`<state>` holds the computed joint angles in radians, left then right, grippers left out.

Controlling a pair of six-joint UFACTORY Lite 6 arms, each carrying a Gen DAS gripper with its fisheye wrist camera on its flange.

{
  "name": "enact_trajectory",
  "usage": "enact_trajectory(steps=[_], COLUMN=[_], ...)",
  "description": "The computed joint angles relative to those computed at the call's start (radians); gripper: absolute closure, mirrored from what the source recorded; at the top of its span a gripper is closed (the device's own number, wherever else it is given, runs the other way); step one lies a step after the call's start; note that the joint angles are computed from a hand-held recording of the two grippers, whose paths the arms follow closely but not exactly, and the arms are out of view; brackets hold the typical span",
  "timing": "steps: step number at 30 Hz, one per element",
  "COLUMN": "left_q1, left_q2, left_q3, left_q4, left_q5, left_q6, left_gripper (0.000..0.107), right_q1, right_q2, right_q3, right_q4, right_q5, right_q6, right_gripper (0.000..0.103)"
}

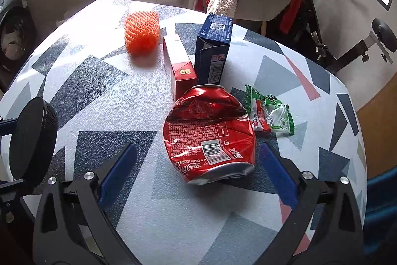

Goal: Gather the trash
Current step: 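Grasp the crushed red can with the right gripper while the left grasps the black disc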

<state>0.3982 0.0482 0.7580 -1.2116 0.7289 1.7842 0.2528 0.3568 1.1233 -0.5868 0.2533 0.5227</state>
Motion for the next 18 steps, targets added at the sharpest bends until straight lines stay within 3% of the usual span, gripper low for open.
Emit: enact_trajectory(steps=[3, 5, 8, 9, 14, 18], left_q1=[0.066, 0.099, 0.142, 0.156, 0.198, 0.219], left_q2=[0.004, 0.013, 0.004, 0.004, 0.006, -0.002], left_q3=[0.025, 0.039, 0.033, 0.033, 0.037, 0.033], left_q4=[0.014, 0.018, 0.014, 0.017, 0.037, 0.048], left_q5=[0.063, 0.098, 0.130, 0.142, 0.167, 0.184], left_q6=[-0.009, -0.024, -0.019, -0.018, -0.015, -0.023], left_gripper=[0.019, 0.019, 0.019, 0.019, 0.019, 0.019], right_q1=[0.040, 0.036, 0.010, 0.012, -0.008, -0.084], right_q2=[0.179, 0.258, 0.320, 0.335, 0.309, 0.217], right_q3=[0.204, 0.295, 0.364, 0.376, 0.329, 0.247], right_q4=[-0.043, 0.015, 0.145, 0.130, 0.117, 0.354], right_q5=[0.143, 0.182, 0.190, 0.200, 0.183, 0.135], right_q6=[0.002, -0.052, -0.144, -0.124, -0.127, -0.352], right_gripper=[0.006, 0.006, 0.012, 0.021, 0.028, 0.057])
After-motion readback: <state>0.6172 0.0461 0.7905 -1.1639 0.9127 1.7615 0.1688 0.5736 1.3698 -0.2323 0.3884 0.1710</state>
